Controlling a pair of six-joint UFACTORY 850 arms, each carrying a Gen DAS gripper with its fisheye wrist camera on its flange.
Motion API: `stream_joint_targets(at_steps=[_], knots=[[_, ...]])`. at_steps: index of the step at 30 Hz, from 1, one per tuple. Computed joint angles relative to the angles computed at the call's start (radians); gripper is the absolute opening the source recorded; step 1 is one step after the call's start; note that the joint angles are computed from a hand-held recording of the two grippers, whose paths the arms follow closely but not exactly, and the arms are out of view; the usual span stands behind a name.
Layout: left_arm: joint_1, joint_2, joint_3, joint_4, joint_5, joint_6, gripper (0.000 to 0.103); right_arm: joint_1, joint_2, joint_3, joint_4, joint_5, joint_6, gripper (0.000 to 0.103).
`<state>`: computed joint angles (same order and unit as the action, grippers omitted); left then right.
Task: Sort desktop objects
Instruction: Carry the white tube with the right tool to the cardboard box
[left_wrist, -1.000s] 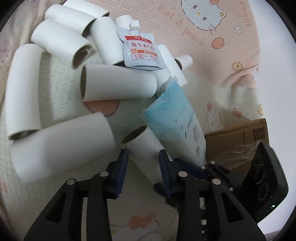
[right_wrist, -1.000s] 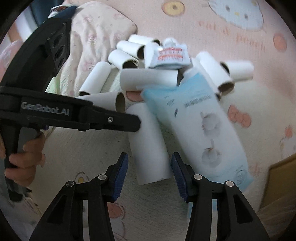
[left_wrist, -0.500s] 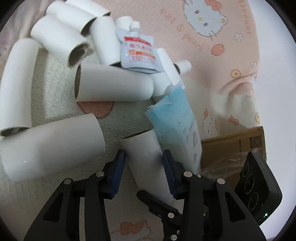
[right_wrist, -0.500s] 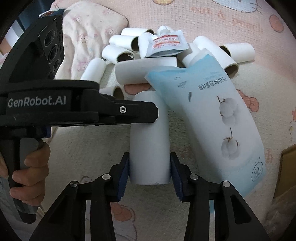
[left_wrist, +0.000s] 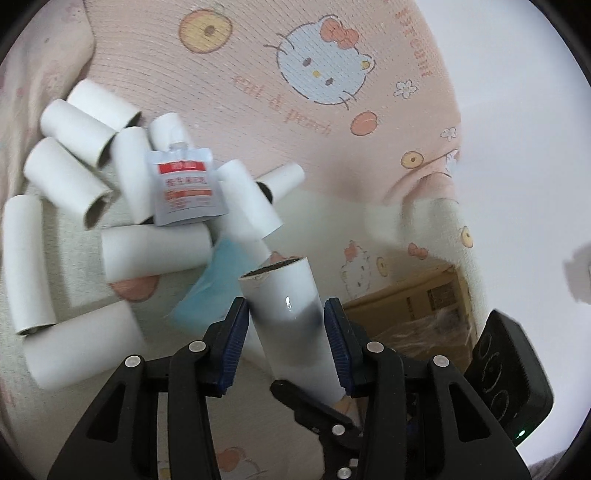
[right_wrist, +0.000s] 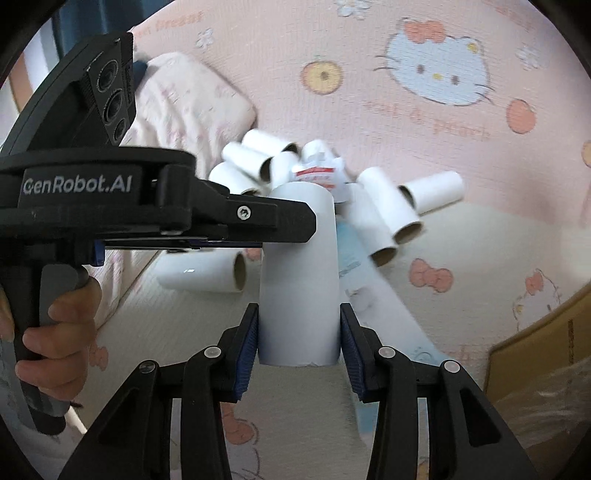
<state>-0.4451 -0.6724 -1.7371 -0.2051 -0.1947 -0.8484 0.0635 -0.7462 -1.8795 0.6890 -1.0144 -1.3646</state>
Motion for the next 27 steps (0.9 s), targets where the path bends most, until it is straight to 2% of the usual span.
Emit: stream_joint_targets(at_steps=[5, 8, 12, 15, 17, 22, 27], knots=[[0.002, -0.064, -0.106, -0.193, -0.028, 0.235, 0.045, -0.028, -0.043, -0.067, 0.018, -0.025, 0.09, 0.039], [0.004, -0.106, -0.174, -0.236, -0.074, 0.286, 0.045, -0.031, -0.073, -0.115, 0.038, -0.025, 0.138, 0.039], [0.002, -0.147, -0.248, -0.186, -0.124, 0.223, 0.045, -0.036, -0.062, -0.095, 0.058, -0.01, 0.161, 0.039], [-0.002, -0.184, -0.325, -0.111, -0.196, 0.198, 0.046, -0.042, -0.045, -0.076, 0.09, 0.006, 0.144, 0.04], [-0.002, -0.197, -0.355, -0.123, -0.215, 0.207, 0.046, -0.046, -0.055, -0.091, 0.098, 0.004, 0.148, 0.039], [0.0, -0.219, -0.411, -0.143, -0.244, 0.204, 0.046, -0.049, -0.033, -0.069, 0.119, 0.035, 0.119, 0.04], [-0.02, -0.23, -0.484, -0.041, -0.24, 0.162, 0.045, -0.075, -0.015, -0.083, 0.175, 0.023, 0.091, 0.04]])
